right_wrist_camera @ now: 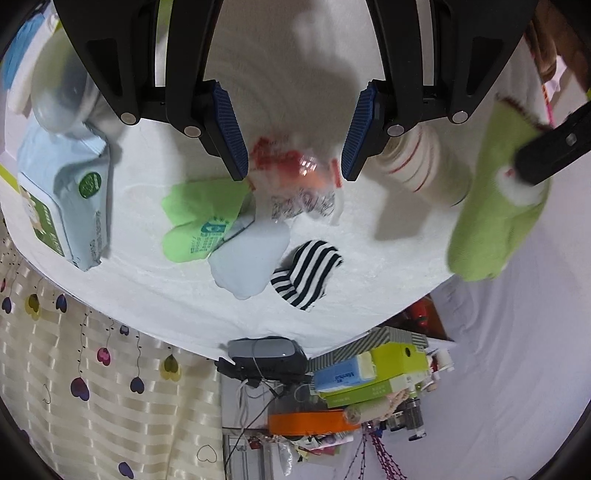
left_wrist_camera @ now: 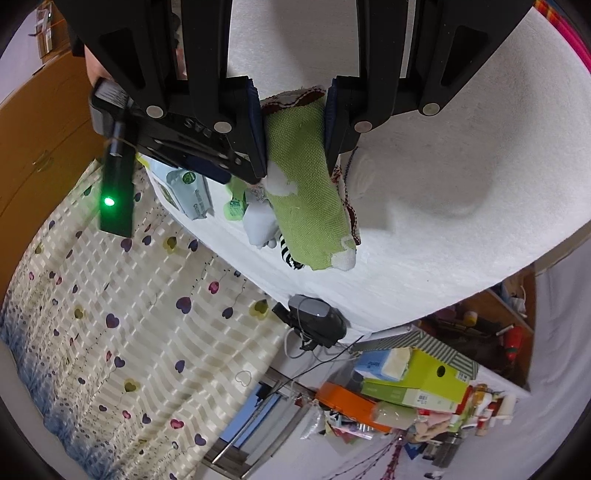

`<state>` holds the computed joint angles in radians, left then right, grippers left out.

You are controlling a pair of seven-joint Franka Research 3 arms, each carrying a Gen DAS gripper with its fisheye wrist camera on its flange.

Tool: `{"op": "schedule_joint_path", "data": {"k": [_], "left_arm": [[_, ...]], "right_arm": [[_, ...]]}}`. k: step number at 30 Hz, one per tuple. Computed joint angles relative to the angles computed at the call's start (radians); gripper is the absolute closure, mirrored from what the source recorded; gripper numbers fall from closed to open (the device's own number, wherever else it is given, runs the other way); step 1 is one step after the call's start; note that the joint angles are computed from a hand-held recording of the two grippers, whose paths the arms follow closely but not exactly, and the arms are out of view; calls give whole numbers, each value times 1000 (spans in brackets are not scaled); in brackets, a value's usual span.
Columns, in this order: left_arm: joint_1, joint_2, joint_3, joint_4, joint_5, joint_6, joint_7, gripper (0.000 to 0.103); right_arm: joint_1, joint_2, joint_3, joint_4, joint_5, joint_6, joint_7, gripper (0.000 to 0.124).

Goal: Organize soft objects
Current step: 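Grasp the clear bag with red contents with the right gripper while the left holds the towel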

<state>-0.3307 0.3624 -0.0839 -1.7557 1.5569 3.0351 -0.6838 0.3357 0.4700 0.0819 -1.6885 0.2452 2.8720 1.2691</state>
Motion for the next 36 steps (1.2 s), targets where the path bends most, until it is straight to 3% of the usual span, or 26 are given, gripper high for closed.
{"op": "schedule_joint_path", "data": {"k": [12,16,19,23,29,36], "left_arm": [[18,5,-3,-1,35,12,-44,77],[21,6,-6,-1,25,9,-38,77],[18,7,-4,1,24,12,-34,77],[12,2,-7,4,30,6,-29,77],[-1,0,-15,9,-15,-5,35,77],[-47,7,-10,22,-109,-9,159,77]], "right_arm": [[40,98,-39,134,-77,-105,40,70],[24,110,-22,152,-64,-124,31,70],[25,101,-21,139,-67,-126,25,83],[27,71,-20,97,-71,-108,14,89],[-37,-22,50,-22,31,-41,-80,90],[-126,-166,143,-188,261,31,-292,90]]}}
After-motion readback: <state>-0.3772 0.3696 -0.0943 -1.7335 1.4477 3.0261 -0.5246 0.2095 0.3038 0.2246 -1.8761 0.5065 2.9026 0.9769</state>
